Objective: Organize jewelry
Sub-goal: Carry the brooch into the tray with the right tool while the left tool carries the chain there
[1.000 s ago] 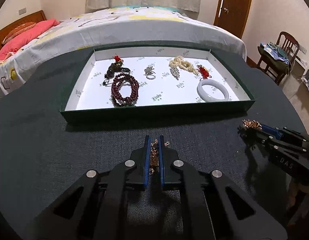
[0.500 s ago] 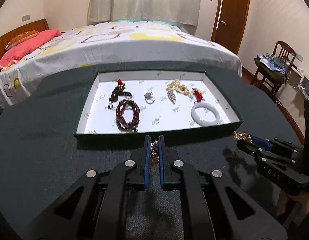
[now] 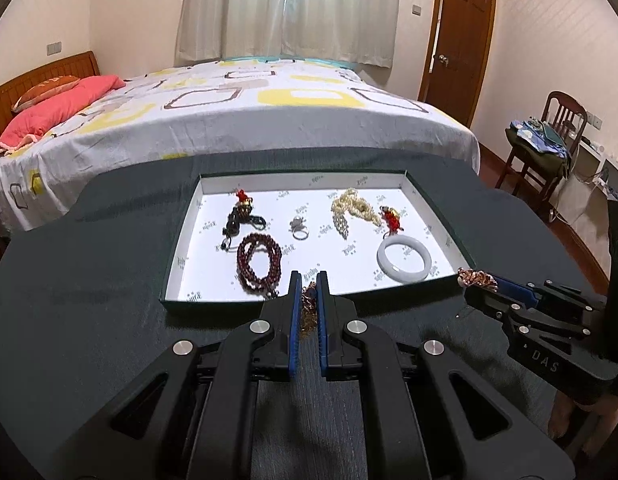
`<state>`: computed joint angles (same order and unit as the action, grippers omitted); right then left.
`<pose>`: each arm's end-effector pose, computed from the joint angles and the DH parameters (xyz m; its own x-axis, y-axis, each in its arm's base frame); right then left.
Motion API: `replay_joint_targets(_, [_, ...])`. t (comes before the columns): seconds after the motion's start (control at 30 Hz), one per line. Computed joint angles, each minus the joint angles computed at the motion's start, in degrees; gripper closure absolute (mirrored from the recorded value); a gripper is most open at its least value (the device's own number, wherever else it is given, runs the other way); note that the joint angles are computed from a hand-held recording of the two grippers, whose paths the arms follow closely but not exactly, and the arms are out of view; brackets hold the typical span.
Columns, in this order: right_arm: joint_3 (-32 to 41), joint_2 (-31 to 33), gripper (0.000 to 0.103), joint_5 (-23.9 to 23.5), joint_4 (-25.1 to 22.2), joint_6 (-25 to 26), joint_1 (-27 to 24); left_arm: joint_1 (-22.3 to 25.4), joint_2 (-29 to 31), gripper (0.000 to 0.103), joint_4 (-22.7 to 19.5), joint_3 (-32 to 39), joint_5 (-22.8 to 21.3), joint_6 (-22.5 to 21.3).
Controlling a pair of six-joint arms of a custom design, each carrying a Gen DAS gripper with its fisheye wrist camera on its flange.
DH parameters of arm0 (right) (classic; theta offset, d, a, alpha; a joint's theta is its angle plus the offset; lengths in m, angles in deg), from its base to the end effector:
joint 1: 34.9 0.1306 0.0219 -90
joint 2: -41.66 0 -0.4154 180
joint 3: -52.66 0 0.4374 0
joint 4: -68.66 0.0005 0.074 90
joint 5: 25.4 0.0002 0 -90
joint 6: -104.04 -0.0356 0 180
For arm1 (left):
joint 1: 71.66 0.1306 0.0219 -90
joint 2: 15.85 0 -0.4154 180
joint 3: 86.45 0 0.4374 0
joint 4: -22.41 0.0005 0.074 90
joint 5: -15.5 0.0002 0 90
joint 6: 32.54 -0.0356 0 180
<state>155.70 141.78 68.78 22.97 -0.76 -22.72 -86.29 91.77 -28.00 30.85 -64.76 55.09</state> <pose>0.5988 0.1261 0.4873 -0.6821 0.1134 -0.7224 0.0167 0.9901 0.1397 0.6383 -0.1734 0.5287 -0.6154 0.2028 -0.7617 0.3988 0.9136 -0.0790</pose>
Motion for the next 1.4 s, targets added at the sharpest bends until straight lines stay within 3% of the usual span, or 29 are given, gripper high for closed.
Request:
replay_joint_targets(0.3, [4.79,2.34,0.08,-0.05,0.8,1.08,0.61,-0.3,1.91,0.095,1.33,4.13,0.7,-0.29])
replay_joint_targets(0.87, [16.16,10.44,0.08,0.17,1.44,2.02,0.68,-0.98,11.53,0.096,0.86,17.85,0.01,-0.85])
replay_joint_targets(1.4, [20.97,18.8,0.08,0.76,-3.7,0.6,0.37,-0.62,18.1,0.096,-2.64,19.4,-3.15,-0.99])
